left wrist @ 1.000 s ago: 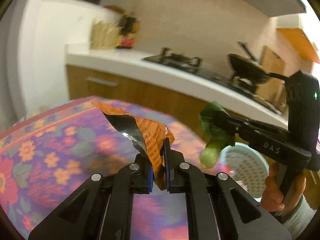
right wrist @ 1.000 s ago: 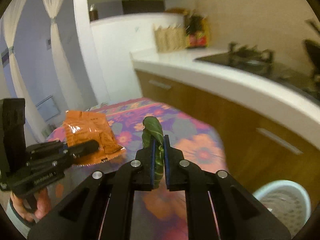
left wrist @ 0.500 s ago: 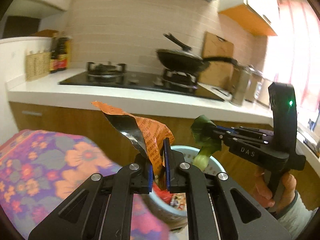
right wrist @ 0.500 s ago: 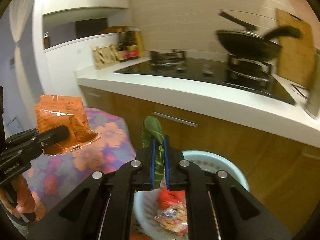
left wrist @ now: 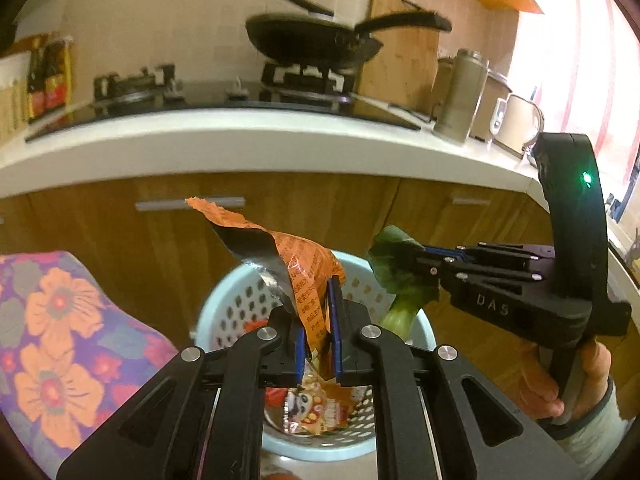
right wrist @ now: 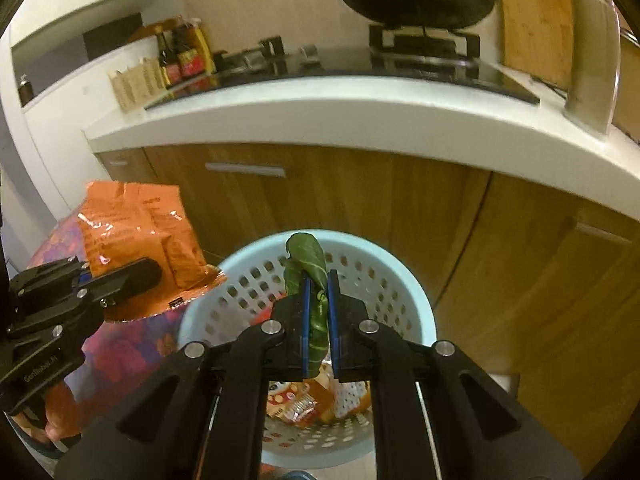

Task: Collect trash
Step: 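Carry the orange wrapper and green leaf over the blue basket and open both tools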

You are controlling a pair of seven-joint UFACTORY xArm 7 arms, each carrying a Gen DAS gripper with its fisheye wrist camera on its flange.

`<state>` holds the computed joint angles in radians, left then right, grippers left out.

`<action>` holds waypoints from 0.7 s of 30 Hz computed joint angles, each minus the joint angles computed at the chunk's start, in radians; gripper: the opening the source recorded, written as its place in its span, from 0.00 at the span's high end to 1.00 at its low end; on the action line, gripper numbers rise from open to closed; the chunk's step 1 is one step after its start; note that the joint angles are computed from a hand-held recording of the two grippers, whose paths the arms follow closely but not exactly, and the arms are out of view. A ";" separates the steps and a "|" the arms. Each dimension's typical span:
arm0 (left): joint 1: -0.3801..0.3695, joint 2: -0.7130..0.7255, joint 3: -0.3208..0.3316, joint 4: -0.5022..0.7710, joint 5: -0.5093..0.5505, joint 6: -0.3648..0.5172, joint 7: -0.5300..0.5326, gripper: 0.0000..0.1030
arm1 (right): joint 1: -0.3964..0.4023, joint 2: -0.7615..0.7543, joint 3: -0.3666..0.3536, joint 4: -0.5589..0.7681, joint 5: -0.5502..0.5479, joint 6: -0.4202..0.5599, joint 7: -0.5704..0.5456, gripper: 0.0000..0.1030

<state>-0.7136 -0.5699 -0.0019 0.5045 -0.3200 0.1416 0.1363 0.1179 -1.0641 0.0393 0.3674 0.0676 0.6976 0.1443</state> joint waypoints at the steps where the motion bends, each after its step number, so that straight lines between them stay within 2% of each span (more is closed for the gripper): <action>1: -0.007 0.020 0.007 0.011 -0.004 0.005 0.001 0.92 | -0.001 0.007 -0.003 -0.001 0.000 0.003 -0.001 0.94; 5: -0.037 0.079 0.041 0.049 -0.044 0.033 0.037 0.91 | 0.005 0.030 -0.027 -0.007 0.021 0.012 -0.003 0.94; 9: 0.008 0.123 0.004 0.088 -0.042 0.086 0.073 0.90 | 0.004 0.050 -0.027 -0.002 0.032 0.022 -0.006 0.93; 11: 0.026 0.133 -0.010 0.098 -0.051 0.102 0.087 0.83 | 0.001 0.060 -0.023 0.003 0.031 0.026 -0.006 0.92; 12: 0.039 0.139 -0.018 0.103 -0.053 0.116 0.089 0.72 | 0.000 0.064 -0.023 0.004 0.031 0.027 -0.005 0.90; 15: 0.123 0.135 -0.085 0.094 -0.007 0.113 0.039 0.55 | -0.008 0.082 -0.016 0.008 0.030 0.030 0.007 0.87; 17: 0.133 0.133 -0.084 0.090 -0.001 0.115 0.034 0.54 | -0.011 0.084 -0.014 0.008 0.027 0.032 0.012 0.86; 18: 0.127 0.128 -0.074 0.087 -0.008 0.115 0.042 0.54 | -0.010 0.084 -0.017 0.008 0.031 0.034 0.014 0.84; 20: 0.123 0.116 -0.063 0.081 -0.019 0.114 0.046 0.51 | -0.013 0.081 -0.017 0.008 0.029 0.034 0.018 0.74; 21: 0.124 0.104 -0.057 0.075 -0.023 0.112 0.049 0.50 | -0.020 0.075 -0.007 0.008 0.023 0.033 0.027 0.65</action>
